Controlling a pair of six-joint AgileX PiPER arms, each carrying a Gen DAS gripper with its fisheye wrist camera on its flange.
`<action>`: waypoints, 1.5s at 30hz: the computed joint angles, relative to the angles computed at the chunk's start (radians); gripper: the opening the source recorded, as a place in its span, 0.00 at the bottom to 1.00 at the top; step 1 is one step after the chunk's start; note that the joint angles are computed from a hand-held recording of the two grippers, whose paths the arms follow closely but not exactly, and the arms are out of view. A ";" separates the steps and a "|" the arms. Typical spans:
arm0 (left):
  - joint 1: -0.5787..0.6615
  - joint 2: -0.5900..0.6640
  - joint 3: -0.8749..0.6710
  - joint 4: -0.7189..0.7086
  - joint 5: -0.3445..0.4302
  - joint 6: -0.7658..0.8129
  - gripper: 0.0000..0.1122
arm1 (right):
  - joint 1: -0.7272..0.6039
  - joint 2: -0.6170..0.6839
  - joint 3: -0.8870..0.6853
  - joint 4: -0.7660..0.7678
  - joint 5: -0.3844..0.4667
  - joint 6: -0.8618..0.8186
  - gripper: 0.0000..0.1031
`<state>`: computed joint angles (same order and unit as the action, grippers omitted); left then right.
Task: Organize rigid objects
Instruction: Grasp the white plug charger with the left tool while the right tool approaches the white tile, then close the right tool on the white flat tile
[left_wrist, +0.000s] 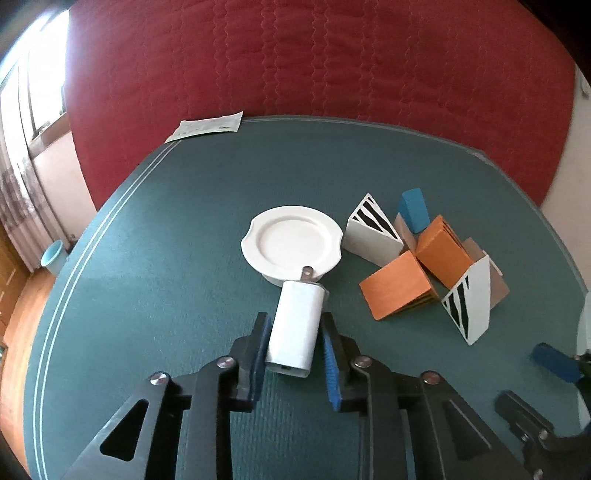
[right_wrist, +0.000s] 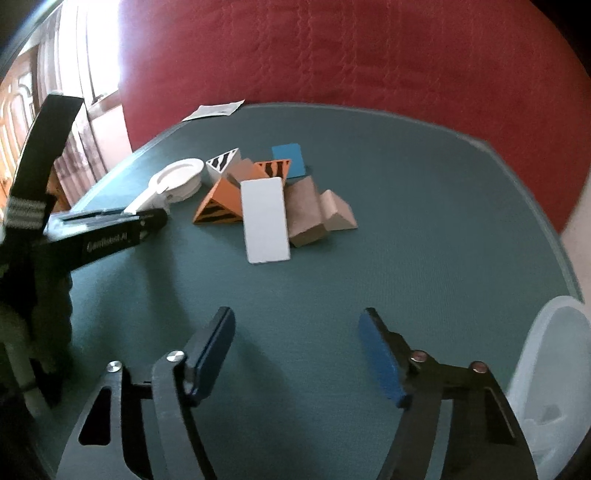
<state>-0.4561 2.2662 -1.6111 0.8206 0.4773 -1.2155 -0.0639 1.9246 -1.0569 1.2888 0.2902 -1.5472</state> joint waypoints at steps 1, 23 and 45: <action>0.004 -0.002 0.004 -0.004 -0.007 0.002 0.24 | 0.003 0.008 -0.018 -0.042 0.012 0.055 0.62; 0.014 -0.066 0.131 0.078 -0.100 -0.132 0.20 | 0.111 0.167 -0.286 -0.371 -0.001 0.504 0.33; 0.006 -0.100 0.192 0.141 -0.211 -0.175 0.20 | 0.130 0.133 -0.197 -0.203 -0.063 0.370 0.32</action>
<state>-0.4503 2.1663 -1.4196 0.9621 0.2666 -1.3900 0.0665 2.0575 -1.2541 1.0856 0.2269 -1.1775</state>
